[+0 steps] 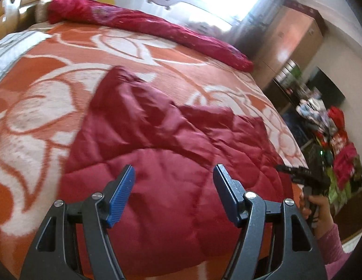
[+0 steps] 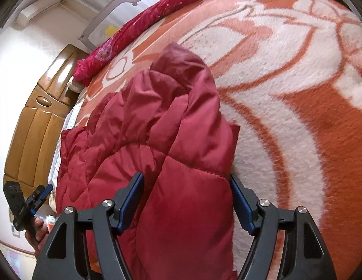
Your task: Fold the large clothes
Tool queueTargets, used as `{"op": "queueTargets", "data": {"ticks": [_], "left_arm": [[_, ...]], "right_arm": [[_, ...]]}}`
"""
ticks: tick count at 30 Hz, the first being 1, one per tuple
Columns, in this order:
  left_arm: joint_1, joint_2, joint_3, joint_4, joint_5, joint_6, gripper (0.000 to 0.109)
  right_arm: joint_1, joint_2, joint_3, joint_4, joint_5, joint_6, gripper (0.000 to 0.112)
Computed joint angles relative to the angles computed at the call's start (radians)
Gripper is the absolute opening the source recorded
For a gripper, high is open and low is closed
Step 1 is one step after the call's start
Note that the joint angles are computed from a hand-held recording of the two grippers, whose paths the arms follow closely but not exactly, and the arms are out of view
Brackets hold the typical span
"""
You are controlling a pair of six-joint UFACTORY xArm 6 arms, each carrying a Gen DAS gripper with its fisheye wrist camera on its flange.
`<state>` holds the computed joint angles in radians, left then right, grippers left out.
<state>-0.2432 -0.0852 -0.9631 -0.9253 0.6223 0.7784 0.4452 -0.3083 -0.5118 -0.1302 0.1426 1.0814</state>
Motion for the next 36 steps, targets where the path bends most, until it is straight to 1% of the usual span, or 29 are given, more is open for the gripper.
{"op": "queueTargets", "data": {"ticks": [2, 4, 5, 7, 9, 10, 11, 12, 13, 15, 18, 20, 21, 23, 24, 26, 28, 30, 31, 33, 36], "left_arm": [[-0.022, -0.001, 0.001, 0.016, 0.001, -0.008, 0.069], [-0.041, 0.002, -0.003, 0.022, 0.011, -0.002, 0.069], [-0.049, 0.000, -0.001, 0.025, 0.010, -0.004, 0.069], [-0.063, 0.002, -0.006, 0.030, 0.017, -0.004, 0.069], [-0.079, 0.006, -0.012, 0.054, 0.020, -0.017, 0.069], [-0.088, 0.008, -0.013, 0.070, 0.017, -0.026, 0.069], [-0.095, 0.013, -0.016, 0.087, 0.014, -0.038, 0.069], [-0.106, 0.023, -0.022, 0.122, 0.008, -0.062, 0.069], [-0.118, 0.036, -0.026, 0.165, -0.006, -0.096, 0.069], [-0.138, 0.060, -0.030, 0.241, -0.044, -0.163, 0.069], [-0.143, 0.105, -0.044, 0.335, -0.079, -0.252, 0.069], [-0.144, 0.142, -0.063, 0.393, -0.099, -0.309, 0.069], [-0.141, 0.166, -0.079, 0.431, -0.108, -0.352, 0.069], [-0.134, 0.199, -0.112, 0.467, -0.098, -0.395, 0.069], [-0.128, 0.224, -0.139, 0.482, -0.085, -0.423, 0.069], [-0.119, 0.260, -0.182, 0.493, -0.058, -0.448, 0.067], [-0.107, 0.307, -0.248, 0.514, -0.010, -0.492, 0.065], [-0.097, 0.358, -0.329, 0.539, 0.043, -0.536, 0.065], [-0.094, 0.375, -0.356, 0.557, 0.055, -0.557, 0.065], [-0.083, 0.452, -0.465, 0.614, 0.102, -0.627, 0.065], [-0.064, 0.542, -0.576, 0.642, 0.141, -0.678, 0.064]], "right_arm": [[-0.007, -0.030, 0.006, -0.076, 0.021, 0.063, 0.074], [-0.010, -0.051, 0.016, -0.095, 0.021, 0.083, 0.074], [-0.014, -0.062, 0.018, -0.126, 0.027, 0.112, 0.074], [-0.023, -0.088, 0.005, -0.280, 0.084, 0.246, 0.074], [-0.002, -0.104, -0.041, -0.449, 0.200, 0.376, 0.074], [0.021, -0.102, -0.073, -0.523, 0.253, 0.417, 0.074], [0.045, -0.091, -0.105, -0.591, 0.281, 0.451, 0.074], [0.067, -0.067, -0.138, -0.637, 0.287, 0.464, 0.074], [0.081, -0.039, -0.165, -0.651, 0.279, 0.451, 0.074], [0.116, 0.061, -0.246, -0.600, 0.238, 0.329, 0.073], [0.158, 0.193, -0.356, -0.522, 0.236, 0.183, 0.072], [0.180, 0.285, -0.441, -0.460, 0.269, 0.075, 0.072], [0.188, 0.339, -0.493, -0.418, 0.304, 0.008, 0.073], [0.191, 0.399, -0.557, -0.398, 0.366, -0.041, 0.075], [0.181, 0.433, -0.592, -0.366, 0.393, -0.076, 0.076], [0.159, 0.466, -0.627, -0.326, 0.404, -0.097, 0.077], [0.134, 0.497, -0.659, -0.293, 0.416, -0.111, 0.077], [0.115, 0.514, -0.686, -0.292, 0.439, -0.100, 0.077], [0.108, 0.520, -0.697, -0.295, 0.446, -0.104, 0.077], [0.088, 0.546, -0.733, -0.311, 0.481, -0.103, 0.077], [0.043, 0.554, -0.716, -0.279, 0.468, -0.108, 0.079]]}}
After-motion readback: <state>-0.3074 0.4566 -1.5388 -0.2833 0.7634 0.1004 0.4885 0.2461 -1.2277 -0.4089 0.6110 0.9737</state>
